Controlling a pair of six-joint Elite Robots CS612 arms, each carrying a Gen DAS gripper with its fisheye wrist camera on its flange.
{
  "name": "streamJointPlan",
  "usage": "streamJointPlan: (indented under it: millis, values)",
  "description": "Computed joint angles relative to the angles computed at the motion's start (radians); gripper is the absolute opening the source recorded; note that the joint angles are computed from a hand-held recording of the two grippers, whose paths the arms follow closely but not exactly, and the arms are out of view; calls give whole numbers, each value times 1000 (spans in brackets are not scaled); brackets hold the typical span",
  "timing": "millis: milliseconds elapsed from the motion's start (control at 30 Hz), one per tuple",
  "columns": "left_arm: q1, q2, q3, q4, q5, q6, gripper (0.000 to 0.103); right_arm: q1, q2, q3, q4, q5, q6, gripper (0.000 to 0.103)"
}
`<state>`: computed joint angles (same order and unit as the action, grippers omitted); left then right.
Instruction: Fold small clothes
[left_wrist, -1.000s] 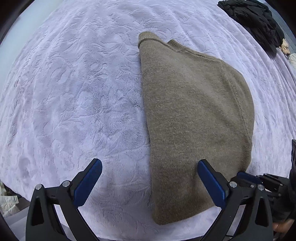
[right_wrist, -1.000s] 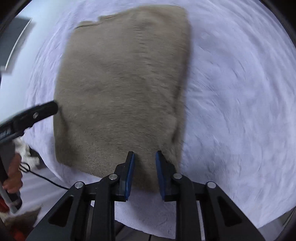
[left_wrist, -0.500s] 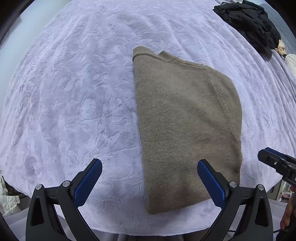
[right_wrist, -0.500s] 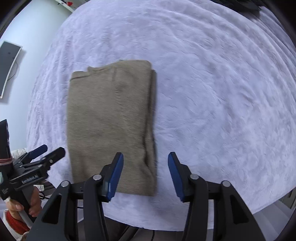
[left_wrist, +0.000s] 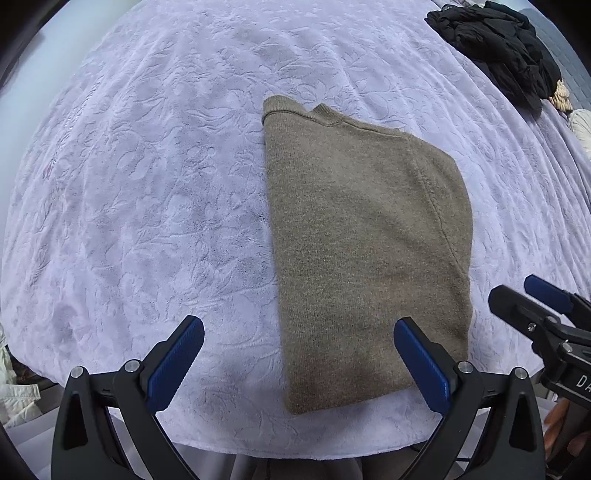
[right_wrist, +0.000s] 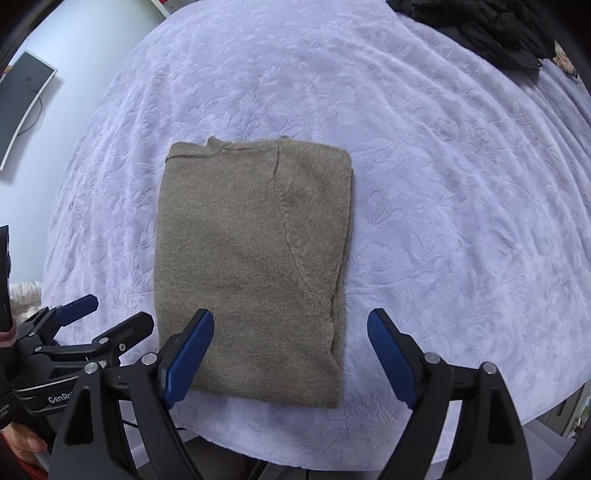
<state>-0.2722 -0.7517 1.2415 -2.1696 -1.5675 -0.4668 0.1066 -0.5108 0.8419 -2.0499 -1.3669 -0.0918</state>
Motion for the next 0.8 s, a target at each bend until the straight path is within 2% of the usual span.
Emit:
streamJointPlan:
  millis: [67,167,533,800]
  values:
    - [-1,0,-2,10,2,2,103,4,-2,5,-16,-27,2,103]
    - [-3,-1,-3,20,0,8,103,7,-3,8,-29,-51,15,103]
    - [-2,-6,-9,44,24,-12,103,14,18,-48,64,-83,47,103]
    - [-3,-6,-11,47,33,-10,103,20,28,-72,101,-106,35,103]
